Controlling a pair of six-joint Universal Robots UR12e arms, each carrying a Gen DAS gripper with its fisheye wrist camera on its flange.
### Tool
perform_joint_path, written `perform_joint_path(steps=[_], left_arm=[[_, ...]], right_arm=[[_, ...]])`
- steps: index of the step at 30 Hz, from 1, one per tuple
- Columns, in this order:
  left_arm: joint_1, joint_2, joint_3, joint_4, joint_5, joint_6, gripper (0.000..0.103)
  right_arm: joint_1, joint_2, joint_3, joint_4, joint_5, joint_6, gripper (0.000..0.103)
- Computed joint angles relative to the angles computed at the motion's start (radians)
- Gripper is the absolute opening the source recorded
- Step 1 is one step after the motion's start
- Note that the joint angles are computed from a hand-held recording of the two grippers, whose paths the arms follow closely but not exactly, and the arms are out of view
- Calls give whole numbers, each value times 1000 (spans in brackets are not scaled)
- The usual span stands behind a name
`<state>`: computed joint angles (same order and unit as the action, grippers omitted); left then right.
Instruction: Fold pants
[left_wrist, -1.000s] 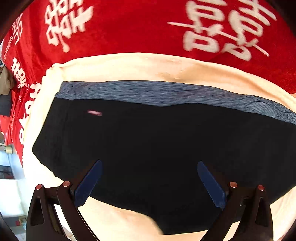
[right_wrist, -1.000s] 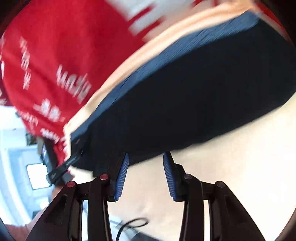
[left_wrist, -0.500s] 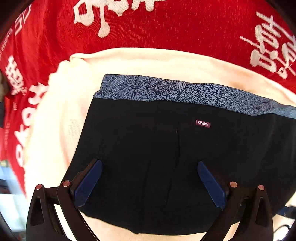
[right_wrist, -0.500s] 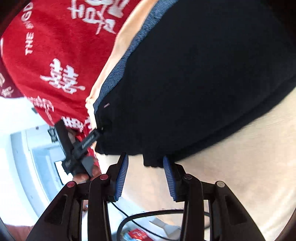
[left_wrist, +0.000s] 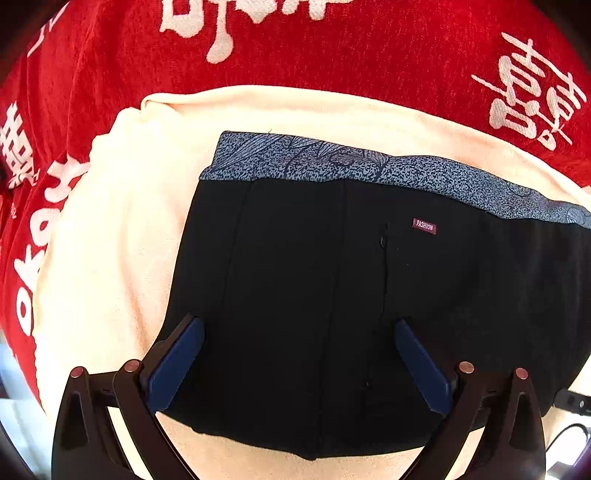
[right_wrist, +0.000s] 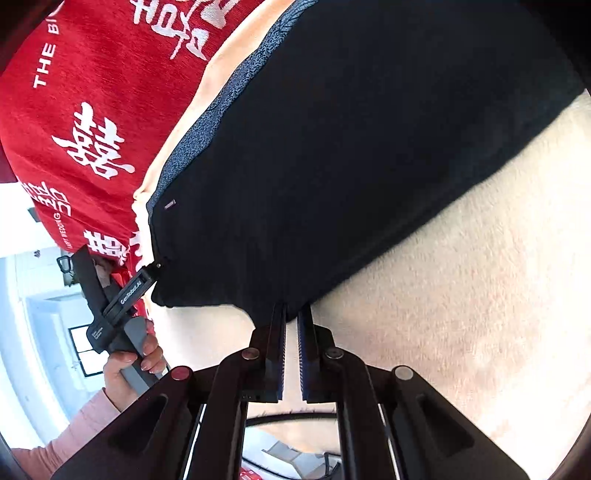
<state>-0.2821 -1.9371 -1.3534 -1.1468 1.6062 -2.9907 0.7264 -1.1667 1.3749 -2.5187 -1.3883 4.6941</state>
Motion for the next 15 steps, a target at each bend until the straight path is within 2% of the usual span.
perform_joint_path(steps=[2,3,4,6,8,10,13,15], left_arm=[[-11,-5,20,-36,42,-5,103],[-18,-6,28,-48,60,-5,103],[-28,1,29,-50,58,-5,103],[-51,18,28,-51,5,-20,103],[-73,20,34,-54,-59,-25,103],[-102,12,40,-67,-105,-32,103],[-140,-2,35,-82,-128,-45,103],[-151,-3,13,-89,-123,-19,103]], right_arm=[[-7,-12,-21,83,35,-47,10],[-9,-20,-35,132,34,-90,18],[-9,-32,-45,178,10,-136,23],[-9,-49,-84,304,-83,-246,42],[-18,-56,-115,400,-170,-322,43],[-36,-55,-136,477,-217,-369,43],[-59,-56,-129,549,-230,-399,42],[-59,-59,-112,600,-203,-409,40]])
